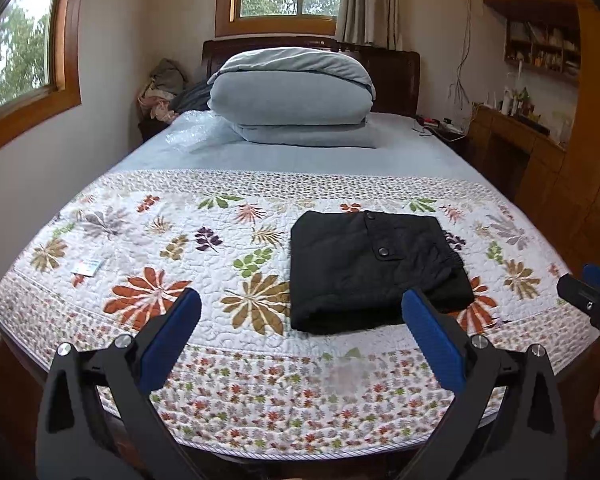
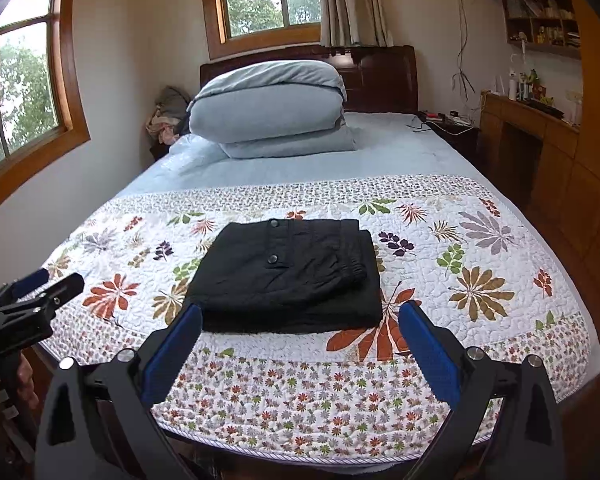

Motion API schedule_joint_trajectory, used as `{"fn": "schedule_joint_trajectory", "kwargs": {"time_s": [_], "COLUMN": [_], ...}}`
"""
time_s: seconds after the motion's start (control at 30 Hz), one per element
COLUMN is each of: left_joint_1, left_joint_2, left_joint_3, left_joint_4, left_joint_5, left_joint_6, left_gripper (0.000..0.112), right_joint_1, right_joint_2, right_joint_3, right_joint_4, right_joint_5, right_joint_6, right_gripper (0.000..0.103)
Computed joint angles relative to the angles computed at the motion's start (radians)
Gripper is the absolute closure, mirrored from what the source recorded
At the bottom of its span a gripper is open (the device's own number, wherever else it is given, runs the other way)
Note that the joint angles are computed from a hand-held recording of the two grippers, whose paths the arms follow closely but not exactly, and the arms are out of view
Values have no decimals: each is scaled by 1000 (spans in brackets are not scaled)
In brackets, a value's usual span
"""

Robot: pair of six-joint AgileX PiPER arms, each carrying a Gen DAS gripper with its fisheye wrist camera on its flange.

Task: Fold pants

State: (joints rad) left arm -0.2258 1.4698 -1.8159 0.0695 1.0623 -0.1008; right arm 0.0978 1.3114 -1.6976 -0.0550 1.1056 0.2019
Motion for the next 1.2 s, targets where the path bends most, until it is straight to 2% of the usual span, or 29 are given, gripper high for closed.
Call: {"fn": "schedule_joint_trajectory", "kwargs": {"time_s": [0.37,0.73,1.0,1.2], "left_joint_1": [8,7,-36,-15], "left_joint_2": [-7,-7,-20,-13], "left_joint_3": [26,26,37,28], "left_joint_4": [-38,-87,-14,-38], "left_joint_5": [-19,-8,-22,-21], "left_joint_6": [40,60,42,39], "left_gripper": [12,12,12,12], "right_joint_1": [36,51,41,18], "right_joint_2": [4,6,2,4], "right_joint_3": [-5,-5,-13,-17], "right_joint_4": [-80,-80,-87,-65], "right_joint_5": [9,17,20,21], "right_joint_6": [29,25,17,0], "right_gripper": [3,4,4,4]}}
